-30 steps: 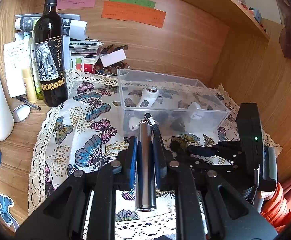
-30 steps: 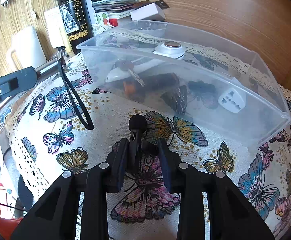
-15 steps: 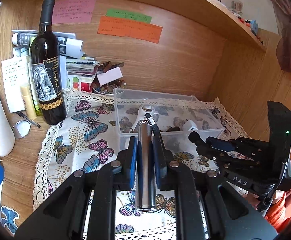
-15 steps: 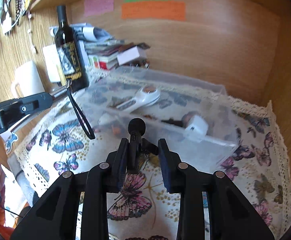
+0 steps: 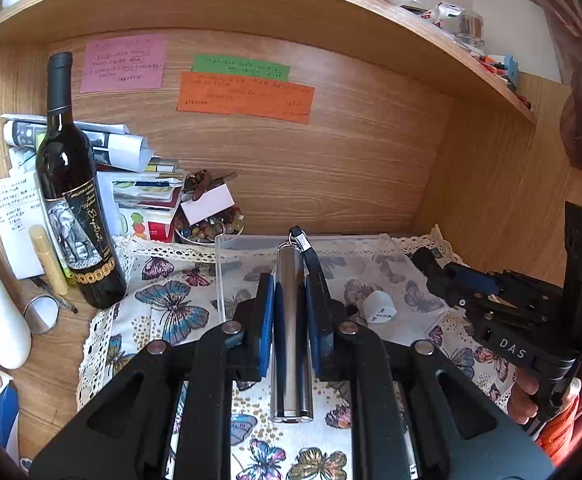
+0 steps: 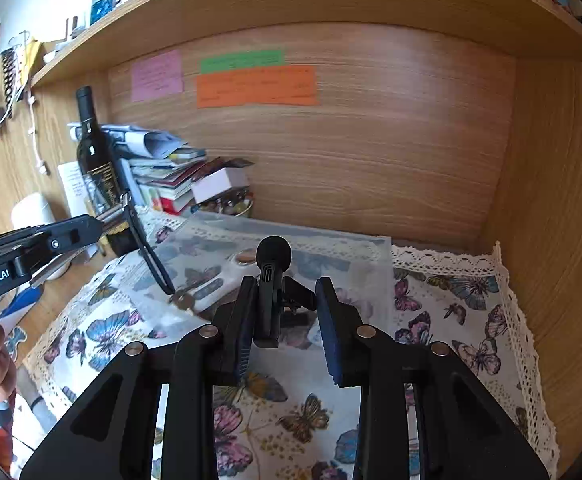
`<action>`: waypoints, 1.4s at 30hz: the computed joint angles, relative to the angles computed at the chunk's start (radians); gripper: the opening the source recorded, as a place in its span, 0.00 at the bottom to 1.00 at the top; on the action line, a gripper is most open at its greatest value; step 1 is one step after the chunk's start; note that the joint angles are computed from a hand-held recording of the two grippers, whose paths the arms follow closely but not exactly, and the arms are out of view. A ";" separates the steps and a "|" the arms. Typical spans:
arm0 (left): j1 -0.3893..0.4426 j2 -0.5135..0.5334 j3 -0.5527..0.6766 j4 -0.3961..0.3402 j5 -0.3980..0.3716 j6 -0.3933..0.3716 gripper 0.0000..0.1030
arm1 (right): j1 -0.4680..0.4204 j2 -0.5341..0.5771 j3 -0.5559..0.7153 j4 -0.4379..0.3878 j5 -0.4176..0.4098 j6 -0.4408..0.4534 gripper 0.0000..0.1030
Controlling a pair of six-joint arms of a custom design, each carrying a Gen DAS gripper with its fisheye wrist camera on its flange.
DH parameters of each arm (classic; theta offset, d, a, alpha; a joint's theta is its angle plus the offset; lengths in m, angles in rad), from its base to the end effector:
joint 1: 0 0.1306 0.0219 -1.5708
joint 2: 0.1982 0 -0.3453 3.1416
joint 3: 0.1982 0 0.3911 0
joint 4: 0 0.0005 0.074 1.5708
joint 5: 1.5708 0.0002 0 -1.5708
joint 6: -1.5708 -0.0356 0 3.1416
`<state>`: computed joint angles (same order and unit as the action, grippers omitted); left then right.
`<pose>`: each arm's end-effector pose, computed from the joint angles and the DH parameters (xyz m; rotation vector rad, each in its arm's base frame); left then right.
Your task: Organize rigid objects
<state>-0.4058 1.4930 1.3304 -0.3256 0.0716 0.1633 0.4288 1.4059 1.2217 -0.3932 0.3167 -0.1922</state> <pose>0.5004 -0.2183 0.3585 0.2967 2.0637 -0.4235 0.4669 0.2007 0.3450 -0.0676 2.1152 0.0286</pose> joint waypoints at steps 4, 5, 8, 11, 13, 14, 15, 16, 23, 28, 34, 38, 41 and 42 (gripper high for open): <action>0.001 0.053 0.062 -0.034 -0.008 0.002 0.14 | -0.027 0.021 0.025 -0.002 -0.006 -0.006 0.26; 0.000 0.068 0.077 -0.044 -0.013 0.001 0.14 | -0.031 0.028 0.031 -0.004 -0.006 -0.007 0.26; 0.000 0.114 0.127 -0.075 -0.022 -0.003 0.14 | -0.046 0.051 0.053 -0.016 -0.011 -0.014 0.26; 0.001 0.159 0.175 -0.107 -0.022 -0.006 0.14 | -0.060 0.082 0.079 -0.031 -0.026 -0.016 0.26; 0.000 0.189 0.205 -0.130 -0.022 -0.007 0.14 | -0.068 0.101 0.095 -0.040 -0.035 -0.016 0.26; 0.000 0.203 0.220 -0.141 -0.020 -0.007 0.14 | -0.072 0.111 0.103 -0.046 -0.042 -0.018 0.26; -0.002 0.219 0.236 -0.154 -0.019 -0.009 0.14 | -0.077 0.122 0.111 -0.051 -0.051 -0.021 0.26; -0.003 0.234 0.251 -0.166 -0.018 -0.012 0.14 | -0.082 0.134 0.119 -0.058 -0.062 -0.024 0.26; -0.009 0.318 0.337 -0.243 0.010 -0.027 0.14 | -0.097 0.200 0.164 -0.100 -0.105 -0.037 0.26; -0.015 0.351 0.367 -0.275 0.015 -0.040 0.14 | -0.092 0.236 0.192 -0.129 -0.124 -0.019 0.26; -0.012 0.360 0.377 -0.294 0.019 -0.032 0.14 | -0.086 0.243 0.203 -0.146 -0.132 -0.008 0.27; -0.014 0.321 0.336 -0.261 0.001 -0.040 0.14 | -0.083 0.220 0.187 -0.131 -0.130 -0.012 0.28; -0.016 0.293 0.311 -0.246 0.003 -0.043 0.14 | -0.076 0.189 0.165 -0.112 -0.114 -0.009 0.29; -0.016 0.283 0.304 -0.242 0.003 -0.044 0.14 | -0.072 0.173 0.153 -0.102 -0.106 -0.007 0.29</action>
